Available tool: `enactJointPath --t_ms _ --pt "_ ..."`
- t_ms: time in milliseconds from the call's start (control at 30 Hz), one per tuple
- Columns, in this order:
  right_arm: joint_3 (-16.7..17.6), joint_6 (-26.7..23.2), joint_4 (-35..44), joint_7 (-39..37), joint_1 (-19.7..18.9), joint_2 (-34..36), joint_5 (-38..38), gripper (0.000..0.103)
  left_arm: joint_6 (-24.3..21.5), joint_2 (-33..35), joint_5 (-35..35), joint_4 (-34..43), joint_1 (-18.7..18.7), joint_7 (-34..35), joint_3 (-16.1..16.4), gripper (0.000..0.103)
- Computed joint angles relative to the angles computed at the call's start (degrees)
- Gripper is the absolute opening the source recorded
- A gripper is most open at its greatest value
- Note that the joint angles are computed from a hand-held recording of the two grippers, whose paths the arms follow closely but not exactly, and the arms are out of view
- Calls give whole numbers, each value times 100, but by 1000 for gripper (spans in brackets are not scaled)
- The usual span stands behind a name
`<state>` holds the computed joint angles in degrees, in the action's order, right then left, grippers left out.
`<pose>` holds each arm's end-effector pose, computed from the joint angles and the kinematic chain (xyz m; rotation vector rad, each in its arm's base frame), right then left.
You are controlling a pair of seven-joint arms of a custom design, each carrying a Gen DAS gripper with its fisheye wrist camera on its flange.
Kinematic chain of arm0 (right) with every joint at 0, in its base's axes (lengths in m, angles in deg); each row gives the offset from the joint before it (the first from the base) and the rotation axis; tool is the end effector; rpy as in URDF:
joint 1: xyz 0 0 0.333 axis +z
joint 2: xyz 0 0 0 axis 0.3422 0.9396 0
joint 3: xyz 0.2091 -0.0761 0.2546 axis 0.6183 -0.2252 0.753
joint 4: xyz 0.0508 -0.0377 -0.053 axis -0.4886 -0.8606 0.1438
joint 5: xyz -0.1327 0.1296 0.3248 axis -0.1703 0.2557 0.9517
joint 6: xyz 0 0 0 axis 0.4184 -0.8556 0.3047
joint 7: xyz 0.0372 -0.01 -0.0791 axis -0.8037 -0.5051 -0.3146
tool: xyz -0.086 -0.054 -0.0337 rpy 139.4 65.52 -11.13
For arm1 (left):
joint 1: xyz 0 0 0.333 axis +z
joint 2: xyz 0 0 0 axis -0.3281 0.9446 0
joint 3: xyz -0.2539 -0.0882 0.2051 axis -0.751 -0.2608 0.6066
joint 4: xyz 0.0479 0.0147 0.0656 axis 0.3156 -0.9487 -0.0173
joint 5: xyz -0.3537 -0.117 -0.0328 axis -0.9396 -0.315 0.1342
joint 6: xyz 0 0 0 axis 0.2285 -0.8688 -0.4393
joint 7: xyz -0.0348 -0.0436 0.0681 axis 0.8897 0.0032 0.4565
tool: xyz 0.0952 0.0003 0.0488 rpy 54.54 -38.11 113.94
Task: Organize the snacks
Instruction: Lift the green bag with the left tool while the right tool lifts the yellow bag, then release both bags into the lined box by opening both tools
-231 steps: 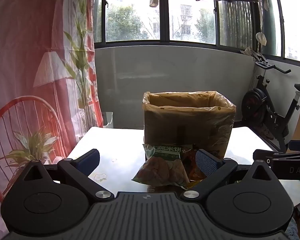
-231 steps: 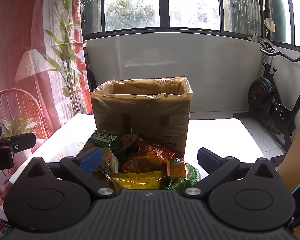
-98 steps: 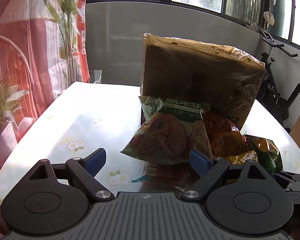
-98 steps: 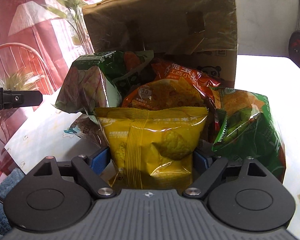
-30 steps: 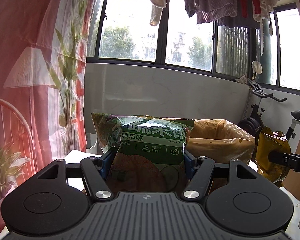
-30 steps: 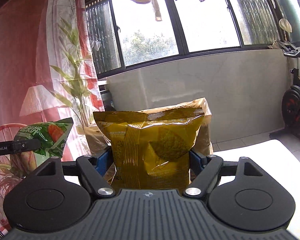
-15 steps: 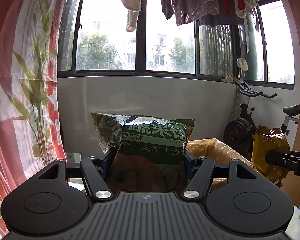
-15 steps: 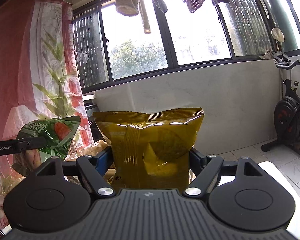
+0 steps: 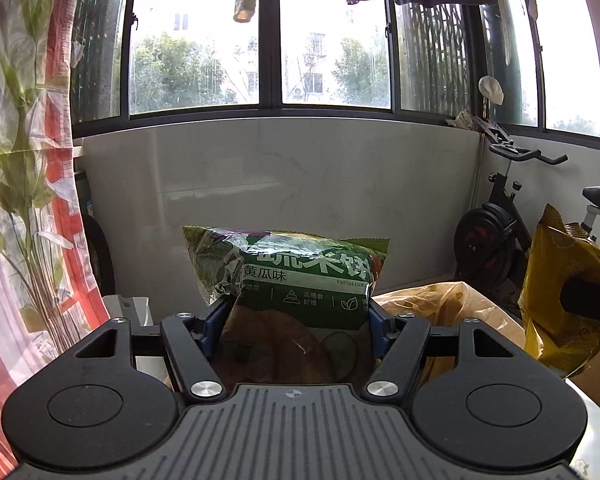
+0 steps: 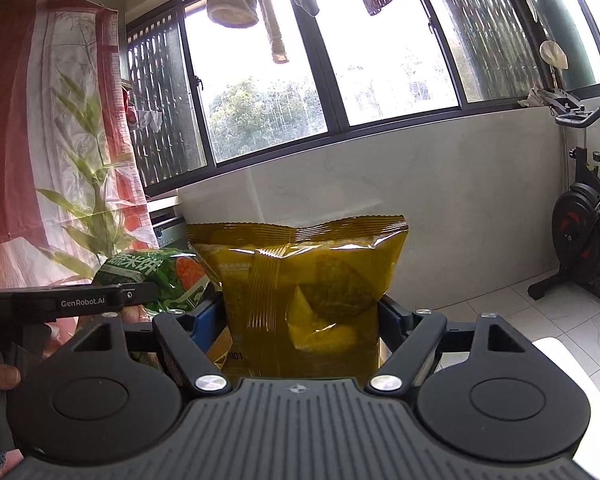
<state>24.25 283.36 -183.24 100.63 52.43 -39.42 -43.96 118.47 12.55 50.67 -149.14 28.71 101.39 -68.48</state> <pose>0.4108 0.3610 0.5754 -1.4376 0.9844 -0.4387 0.4123 -0.3558 0.6013 -1.5195 1.3135 -0.8362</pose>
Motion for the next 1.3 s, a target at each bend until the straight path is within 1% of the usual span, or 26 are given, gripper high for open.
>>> enactJointPath --t_ms 33,133,200,233,300,333,367,400,467,500,600,633,667,700,800,833,900,933,967,1000,1100,1200,1300 --pt "-6 -63 150 73 -18 93 -98 78 -31 90 -8 63 111 11 -125 70" --pt "-71 -380 790 -254 85 500 0 78 -100 484 -157 167 325 90 -365 71" --pt "-31 -588 1083 13 -10 718 -325 78 -75 789 -230 157 350 181 -431 71" --pt "-25 -684 1210 109 -26 822 -421 78 -51 909 -259 110 310 188 -407 72" --pt "-272 -875 1407 -112 289 983 -55 79 12 1050 -220 10 193 157 -308 77" --pt "-222 -1056 1490 -22 223 1042 -113 80 69 1055 -170 -67 100 91 -212 82" --pt "-2 -1259 1543 253 -43 1085 -408 80 166 1029 -105 -160 2 8 -96 87" --pt "173 -1435 1585 434 -239 1111 -596 82 260 1014 -37 -225 -78 -65 -1 89" --pt "158 -1764 1641 579 -255 1118 -723 83 460 1055 93 -339 -252 -174 172 90" --pt "18 -1824 1644 600 -129 1111 -725 86 498 1102 152 -367 -324 -213 226 90" --pt "-809 -1909 1574 591 647 1014 -571 90 464 1120 340 -451 -569 -322 402 90" --pt "-971 -1912 1530 578 796 970 -547 91 430 1089 403 -480 -676 -352 476 90" --pt "-1026 -1886 1468 566 843 918 -542 91 398 1049 467 -509 -793 -379 560 90" --pt "-936 -1830 1382 565 754 845 -568 91 385 996 525 -560 -932 -411 672 90" --pt "-439 -1562 1083 671 255 630 -748 91 318 742 629 -794 -1461 -544 1105 89" --pt "-206 -1467 961 807 -9 556 -927 91 294 643 641 -892 -1661 -605 1259 89" --pt "272 -1240 669 1405 -616 369 -1635 91 320 452 680 -1128 -2050 -729 1568 89" --pt "372 -1151 549 1745 -810 292 -2027 91 311 359 703 -1243 -2239 -780 1705 89" --pt "383 -1075 427 1997 -881 193 -2323 91 266 264 723 -1352 -2420 -835 1820 89" --pt "325 -972 256 2117 -873 77 -2476 91 181 168 729 -1460 -2618 -881 1936 89" --pt "100 -704 -240 2206 -723 -240 -2703 91 -72 -90 737 -1747 -3128 -1109 2160 88" --pt "-88 -505 -784 2143 -566 -539 -2784 91 -207 -314 764 -2064 -3554 -1426 2299 88" --pt "-284 -552 -1265 2275 -407 -819 -2970 91 -318 -481 837 -2307 -3798 -1763 2273 88"
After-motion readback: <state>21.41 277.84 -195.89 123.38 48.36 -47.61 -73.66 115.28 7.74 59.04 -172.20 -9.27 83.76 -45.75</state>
